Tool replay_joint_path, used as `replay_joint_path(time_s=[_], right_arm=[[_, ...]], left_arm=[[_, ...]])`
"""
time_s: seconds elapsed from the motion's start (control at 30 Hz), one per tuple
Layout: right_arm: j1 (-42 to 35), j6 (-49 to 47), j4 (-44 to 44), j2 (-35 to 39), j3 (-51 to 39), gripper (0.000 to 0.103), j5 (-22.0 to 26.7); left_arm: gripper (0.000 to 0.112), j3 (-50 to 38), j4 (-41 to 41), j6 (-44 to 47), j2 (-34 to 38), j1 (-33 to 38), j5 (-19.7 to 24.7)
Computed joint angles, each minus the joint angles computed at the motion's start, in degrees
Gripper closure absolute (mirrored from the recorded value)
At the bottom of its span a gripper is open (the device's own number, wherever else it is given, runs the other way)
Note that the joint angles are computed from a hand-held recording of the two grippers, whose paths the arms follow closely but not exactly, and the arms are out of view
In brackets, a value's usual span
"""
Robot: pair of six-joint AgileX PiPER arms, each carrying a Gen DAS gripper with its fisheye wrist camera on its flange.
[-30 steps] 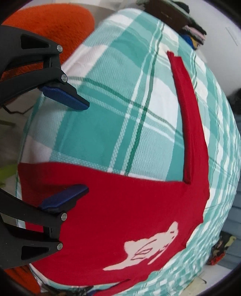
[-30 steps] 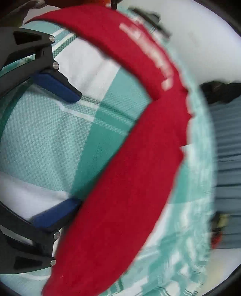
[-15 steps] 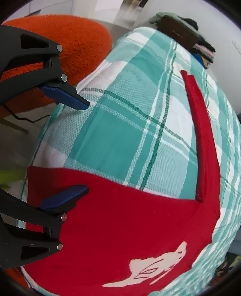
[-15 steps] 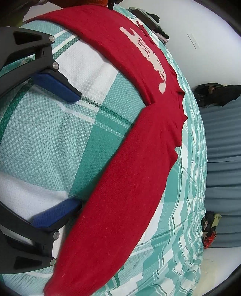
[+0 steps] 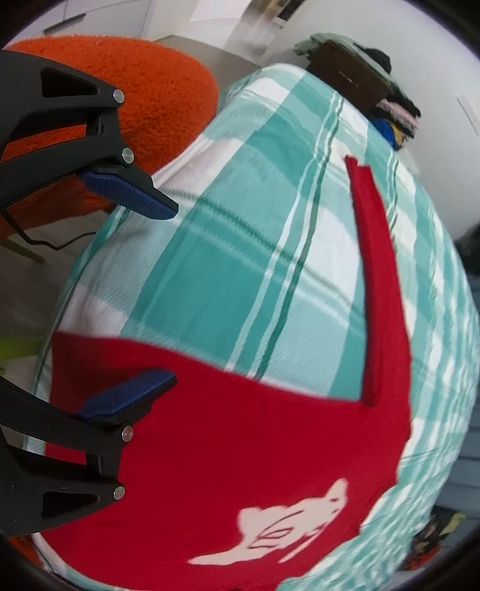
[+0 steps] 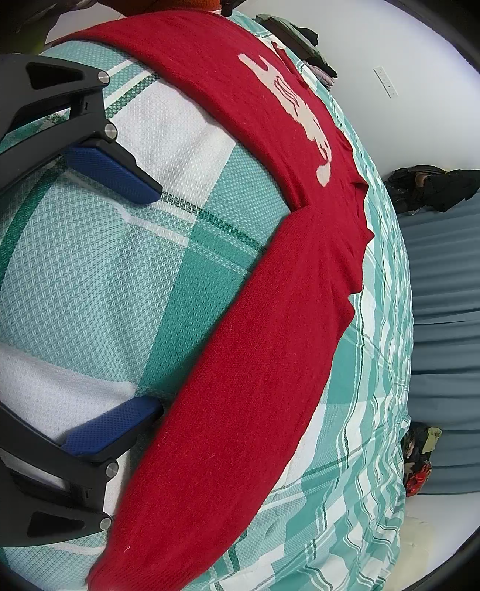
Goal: Fold small clothes
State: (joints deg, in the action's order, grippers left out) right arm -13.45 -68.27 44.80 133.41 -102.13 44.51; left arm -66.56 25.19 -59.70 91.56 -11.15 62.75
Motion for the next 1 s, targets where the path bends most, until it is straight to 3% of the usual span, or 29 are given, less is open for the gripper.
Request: replay_joint_path(time_s=[0.17, 0.27, 0.37, 0.47, 0.5, 0.57, 0.6, 0.7, 0.77, 0.83, 0.87, 0.93, 1.0], right_arm=[[0.05, 0.07, 0.12, -0.17, 0.37, 0.0, -0.39], [0.69, -0.44, -0.08, -0.64, 1.46, 0.0, -2.41], [0.03, -0.71, 1.02, 0.17, 0.33, 0.0, -0.77], [-0.83, 4.4, -2.66, 2.31, -5.57, 0.0, 6.23], [-0.77, 8.62, -5.87, 3.65, -9.84, 0.0, 10.53], [0.0, 17.59, -9.73, 2.34, -11.5, 0.0, 14.29], [0.58, 19.27, -9.33, -0.71, -8.89, 0.0, 15.48], [6.38, 16.99, -10.39, -15.06, 7.47, 0.0, 10.92], [12.77, 18.02, -12.75, -23.65, 18.93, 0.001, 4.03], [19.8, 25.25, -18.33, -29.72, 28.1, 0.003, -4.19], [21.72, 27.77, -18.07, -31.75, 32.6, 0.008, -7.01], [20.77, 28.85, -10.68, -34.9, 38.89, 0.012, -7.85], [15.16, 25.28, 0.78, -37.72, 44.83, 0.012, -3.92]], left_arm=[[0.027, 2.51, 2.81, -0.45, -3.32, 1.31, -4.9], [0.027, 4.02, -0.19, 4.93, -5.72, 2.74, -11.89], [0.026, 5.32, -3.13, 10.62, -6.14, 2.06, -17.94], [0.025, 7.41, -9.81, 20.53, -4.2, 2.03, -24.11], [0.025, 7.77, -11.25, 22.83, -3.56, 2.35, -24.69], [0.026, 9.06, -15.69, 28.75, -1.87, 3.34, -25.32], [0.026, 10.99, -17.87, 31.3, -2.05, 4.25, -26.8], [0.026, 14.37, -18.64, 32.85, -3.86, 5.22, -30.17], [0.026, 14.17, -17.9, 32.39, -3.92, 4.75, -29.72], [0.027, 14.56, -17.88, 32.18, -5.25, 4.87, -28.32], [0.027, 15.49, -20.53, 34.46, -7.07, 6.23, -27.79], [0.027, 19.04, -31.19, 44.41, -11.61, 12.09, -28.82], [0.028, 21.47, -42.65, 54.89, -13.86, 18.64, -26.94]])
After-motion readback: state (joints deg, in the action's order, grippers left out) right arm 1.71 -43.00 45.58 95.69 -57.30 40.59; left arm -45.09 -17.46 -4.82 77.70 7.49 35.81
